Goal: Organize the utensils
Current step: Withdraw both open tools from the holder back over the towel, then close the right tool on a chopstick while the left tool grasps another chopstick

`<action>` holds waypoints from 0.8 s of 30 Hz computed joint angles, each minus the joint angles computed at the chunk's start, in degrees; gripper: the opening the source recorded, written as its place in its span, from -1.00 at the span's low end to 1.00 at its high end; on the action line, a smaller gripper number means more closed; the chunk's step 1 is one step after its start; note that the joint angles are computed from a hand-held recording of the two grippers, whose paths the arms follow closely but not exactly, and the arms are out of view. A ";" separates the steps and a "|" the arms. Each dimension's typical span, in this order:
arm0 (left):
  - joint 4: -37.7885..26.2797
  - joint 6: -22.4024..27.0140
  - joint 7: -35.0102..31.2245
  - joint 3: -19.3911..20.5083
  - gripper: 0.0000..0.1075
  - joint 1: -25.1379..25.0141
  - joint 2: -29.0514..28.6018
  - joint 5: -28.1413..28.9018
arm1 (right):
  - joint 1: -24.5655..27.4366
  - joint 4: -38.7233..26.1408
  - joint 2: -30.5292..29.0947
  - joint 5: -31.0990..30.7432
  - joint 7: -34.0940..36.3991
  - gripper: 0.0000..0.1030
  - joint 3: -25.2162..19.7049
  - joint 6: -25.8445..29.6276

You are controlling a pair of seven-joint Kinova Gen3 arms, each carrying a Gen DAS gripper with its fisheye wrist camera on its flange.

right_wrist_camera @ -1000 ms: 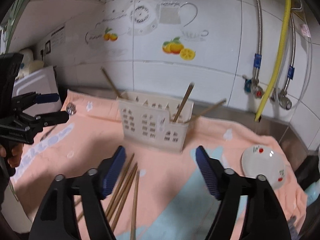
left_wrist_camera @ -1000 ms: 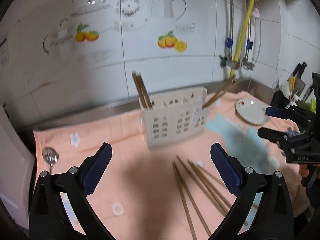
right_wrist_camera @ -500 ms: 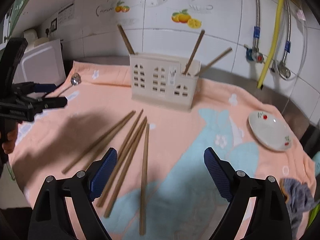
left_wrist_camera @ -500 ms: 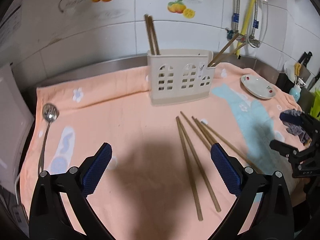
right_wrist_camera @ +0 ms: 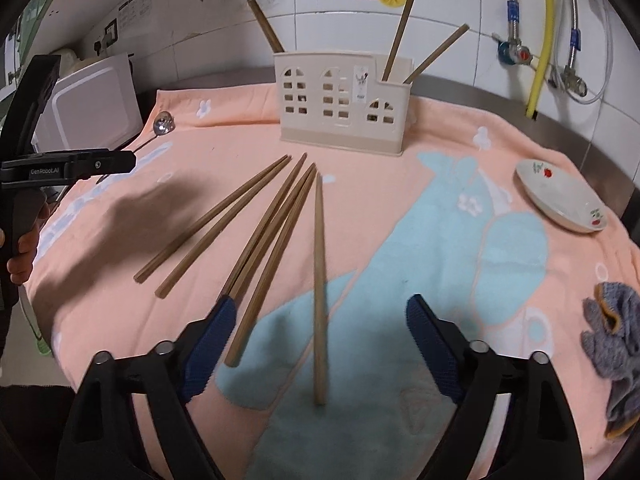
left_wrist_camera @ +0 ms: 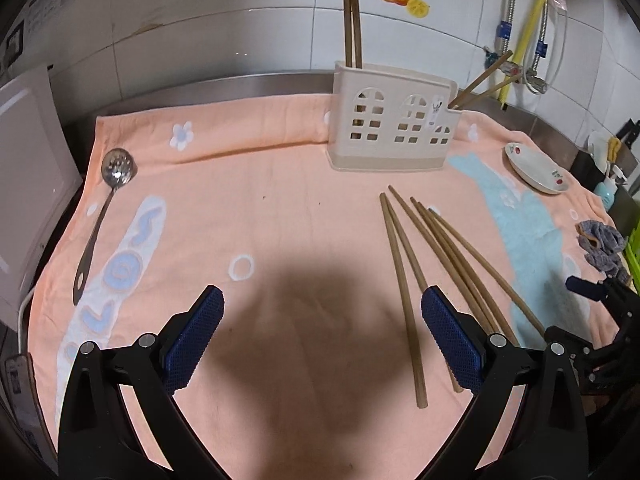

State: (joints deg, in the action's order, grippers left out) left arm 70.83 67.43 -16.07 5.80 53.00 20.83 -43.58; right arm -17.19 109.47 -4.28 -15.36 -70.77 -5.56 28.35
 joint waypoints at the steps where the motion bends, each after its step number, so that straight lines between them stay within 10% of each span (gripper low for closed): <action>1: 0.23 0.00 0.18 -0.01 0.82 0.00 -0.07 0.10 | -0.08 -0.14 0.25 -0.63 0.36 0.44 0.17 0.33; 24: 2.59 -6.70 -1.50 1.28 0.82 -1.02 0.15 4.42 | 1.27 -2.15 3.51 -1.55 0.66 -0.68 -0.70 3.69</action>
